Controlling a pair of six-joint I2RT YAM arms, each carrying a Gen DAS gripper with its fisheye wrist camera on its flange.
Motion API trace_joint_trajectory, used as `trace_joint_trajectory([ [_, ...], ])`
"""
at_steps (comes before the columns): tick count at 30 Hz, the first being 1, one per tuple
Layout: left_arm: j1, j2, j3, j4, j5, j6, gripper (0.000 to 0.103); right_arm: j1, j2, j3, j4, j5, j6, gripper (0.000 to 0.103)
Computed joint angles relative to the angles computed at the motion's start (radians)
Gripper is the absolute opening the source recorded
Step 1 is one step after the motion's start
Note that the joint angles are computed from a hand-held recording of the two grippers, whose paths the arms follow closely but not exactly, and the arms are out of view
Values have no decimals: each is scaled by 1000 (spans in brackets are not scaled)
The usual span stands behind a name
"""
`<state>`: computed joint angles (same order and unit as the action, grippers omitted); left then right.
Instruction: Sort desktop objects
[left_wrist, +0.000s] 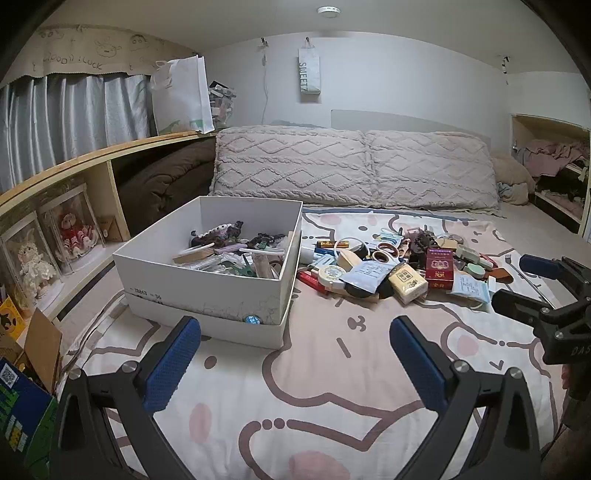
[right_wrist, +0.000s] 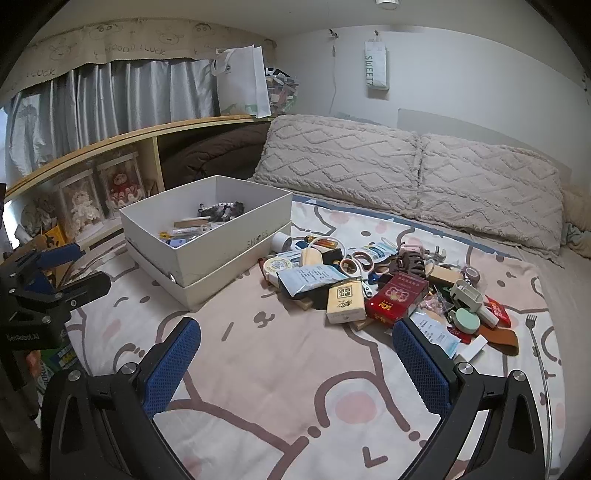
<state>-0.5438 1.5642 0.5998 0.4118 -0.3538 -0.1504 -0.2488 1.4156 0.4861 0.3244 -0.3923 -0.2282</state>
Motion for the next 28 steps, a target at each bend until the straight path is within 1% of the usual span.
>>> trace_joint_trajectory([
  [14, -14, -2, 2, -20, -10, -31, 103, 22, -24, -11, -15, 27, -11, 103],
  [21, -19, -11, -7, -4, -21, -19, 103, 20, -33, -20, -11, 28, -15, 103],
  [28, -18, -11, 4, -21, -22, -13, 103, 15, -40, -23, -15, 22, -19, 103],
])
